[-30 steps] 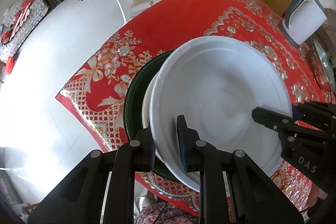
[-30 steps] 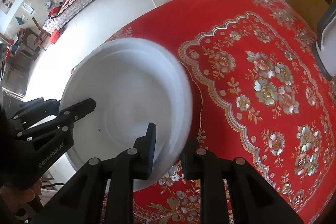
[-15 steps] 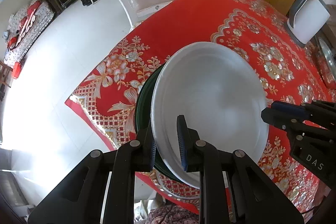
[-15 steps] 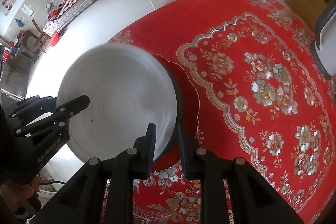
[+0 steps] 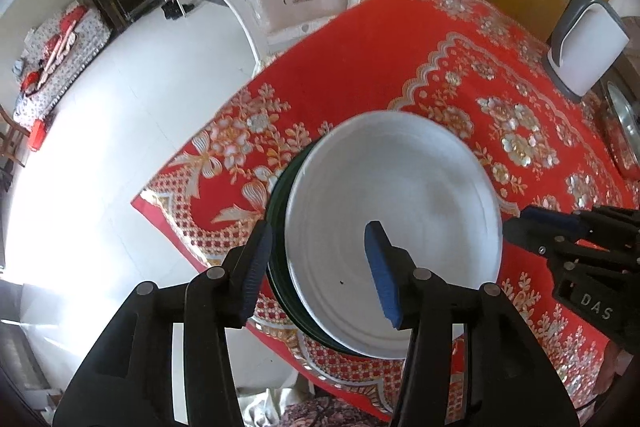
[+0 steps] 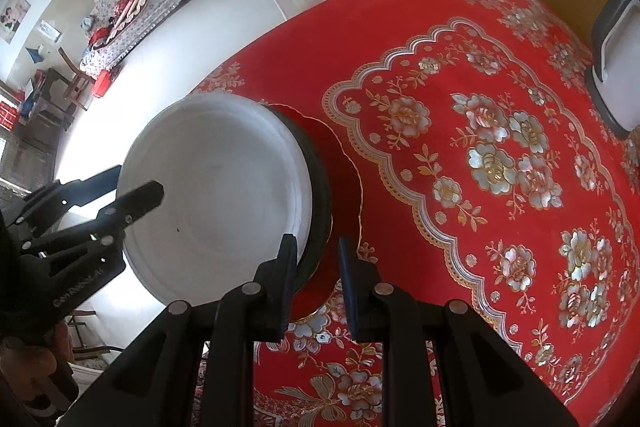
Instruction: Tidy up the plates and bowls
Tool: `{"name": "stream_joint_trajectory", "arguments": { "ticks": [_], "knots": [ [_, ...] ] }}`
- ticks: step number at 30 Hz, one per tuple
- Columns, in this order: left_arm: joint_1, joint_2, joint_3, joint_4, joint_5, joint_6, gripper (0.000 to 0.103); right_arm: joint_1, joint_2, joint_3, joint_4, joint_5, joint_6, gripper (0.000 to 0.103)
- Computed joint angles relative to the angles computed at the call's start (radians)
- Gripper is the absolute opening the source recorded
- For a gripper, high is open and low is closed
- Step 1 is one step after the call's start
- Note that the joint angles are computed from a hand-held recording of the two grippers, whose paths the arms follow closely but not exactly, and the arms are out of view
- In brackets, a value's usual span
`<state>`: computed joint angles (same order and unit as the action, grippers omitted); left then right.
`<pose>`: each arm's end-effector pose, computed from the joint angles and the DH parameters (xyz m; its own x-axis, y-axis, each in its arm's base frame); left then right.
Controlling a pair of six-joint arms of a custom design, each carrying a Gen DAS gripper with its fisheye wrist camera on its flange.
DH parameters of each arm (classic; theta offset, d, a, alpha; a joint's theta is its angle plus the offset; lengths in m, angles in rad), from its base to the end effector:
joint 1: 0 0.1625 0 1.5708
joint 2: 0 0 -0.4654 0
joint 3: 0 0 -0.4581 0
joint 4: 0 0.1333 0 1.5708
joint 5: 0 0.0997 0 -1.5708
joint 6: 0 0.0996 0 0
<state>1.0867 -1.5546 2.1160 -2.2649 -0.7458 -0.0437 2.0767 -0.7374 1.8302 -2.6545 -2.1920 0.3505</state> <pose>-0.0514 -0.5414 0.3302 -0.6654 0.1912 -0.7216 0.4327 0.8865 -0.1640 0.3829 -0.5357 -0.0132 -0.8320 -0.0741 0.5497 -0.2117 0.9584 -0.1913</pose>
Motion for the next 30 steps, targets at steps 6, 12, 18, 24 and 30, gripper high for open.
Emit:
{"name": "stream_joint_trajectory", "arguments": {
  "ticks": [6, 12, 18, 24, 30],
  "knots": [
    [-0.017, -0.009, -0.002, -0.016, 0.003, 0.006, 0.050, 0.001, -0.004, 0.008, -0.020, 0.011, -0.005, 0.021],
    [-0.046, -0.013, 0.003, -0.048, -0.017, 0.019, 0.050, 0.005, -0.020, 0.026, -0.047, 0.007, -0.002, 0.031],
    [-0.069, 0.001, 0.006, -0.058, -0.035, 0.030, 0.050, 0.008, -0.042, 0.051, -0.069, -0.005, 0.010, 0.032],
    [-0.081, 0.010, 0.016, -0.052, -0.051, 0.032, 0.050, 0.005, -0.066, 0.085, -0.087, -0.018, 0.037, 0.034],
    [-0.091, 0.018, 0.027, -0.045, -0.057, 0.035, 0.050, 0.002, -0.086, 0.113, -0.094, -0.022, 0.066, 0.035]
  ]
}}
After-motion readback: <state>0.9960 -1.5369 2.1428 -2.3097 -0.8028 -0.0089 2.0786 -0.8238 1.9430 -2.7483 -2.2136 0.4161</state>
